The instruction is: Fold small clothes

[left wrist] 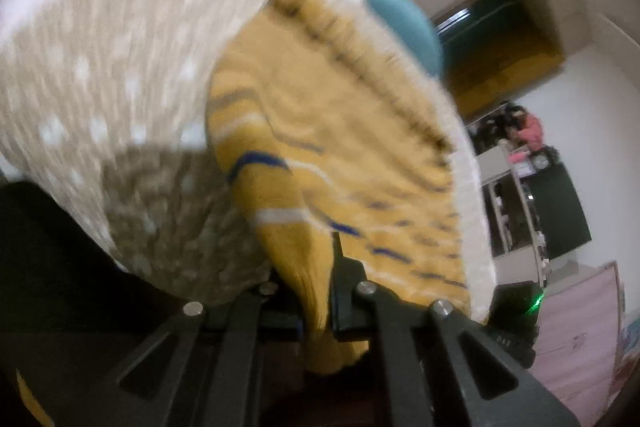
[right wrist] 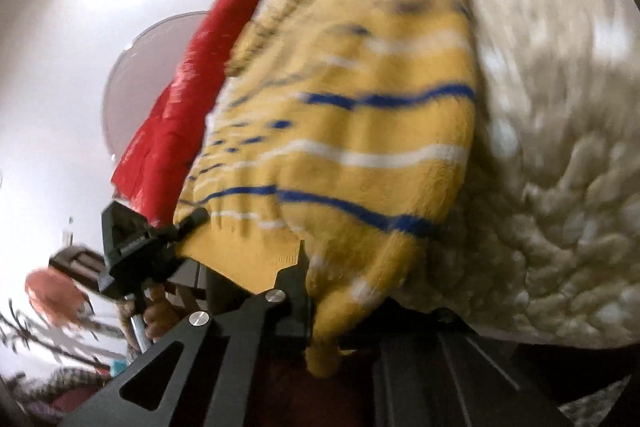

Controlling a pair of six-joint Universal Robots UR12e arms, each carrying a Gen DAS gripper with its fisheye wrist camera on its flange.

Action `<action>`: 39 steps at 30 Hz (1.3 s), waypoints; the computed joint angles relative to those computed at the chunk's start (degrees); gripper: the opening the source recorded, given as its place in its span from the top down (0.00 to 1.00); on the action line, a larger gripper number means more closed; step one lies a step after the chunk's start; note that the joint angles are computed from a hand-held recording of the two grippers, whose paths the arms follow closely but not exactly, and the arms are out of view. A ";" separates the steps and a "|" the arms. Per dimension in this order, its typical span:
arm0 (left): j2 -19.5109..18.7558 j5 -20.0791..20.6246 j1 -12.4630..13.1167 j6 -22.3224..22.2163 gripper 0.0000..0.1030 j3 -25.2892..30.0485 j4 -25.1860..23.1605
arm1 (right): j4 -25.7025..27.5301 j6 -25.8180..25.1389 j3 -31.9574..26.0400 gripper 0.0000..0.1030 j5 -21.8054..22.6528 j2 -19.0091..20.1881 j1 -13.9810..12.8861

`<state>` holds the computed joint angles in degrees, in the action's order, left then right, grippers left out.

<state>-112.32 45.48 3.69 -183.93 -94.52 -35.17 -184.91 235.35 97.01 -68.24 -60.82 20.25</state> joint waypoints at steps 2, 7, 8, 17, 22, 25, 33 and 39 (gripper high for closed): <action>1.61 -0.06 0.14 1.09 0.92 -1.00 1.98 | -0.25 -3.21 0.69 0.94 -1.08 -1.74 0.47; 4.06 0.55 -0.15 5.36 0.93 -3.25 -0.47 | 0.64 -6.69 3.42 0.95 -2.89 -5.50 1.95; 4.13 1.59 -0.23 6.03 0.93 -3.54 -1.42 | 1.25 -6.50 3.82 0.95 -2.79 -5.67 2.22; 2.69 3.60 -0.25 6.08 0.92 -1.34 -2.33 | 2.50 -6.95 4.10 0.95 -1.35 -5.53 1.15; -0.86 3.58 -1.57 2.99 0.92 5.41 3.58 | 2.97 -12.14 -1.01 0.95 -4.00 -4.63 -0.58; -4.25 4.22 -2.81 1.34 0.92 11.88 6.18 | 4.27 -15.97 -5.92 0.95 -7.53 -3.52 -1.53; -15.68 12.34 -6.79 1.90 0.92 32.10 -2.77 | 12.35 -19.30 -17.03 0.95 -12.38 1.18 -4.35; -23.85 18.29 -8.75 3.17 0.92 45.62 -13.93 | 20.80 -18.43 -25.51 0.95 -10.95 6.25 -6.71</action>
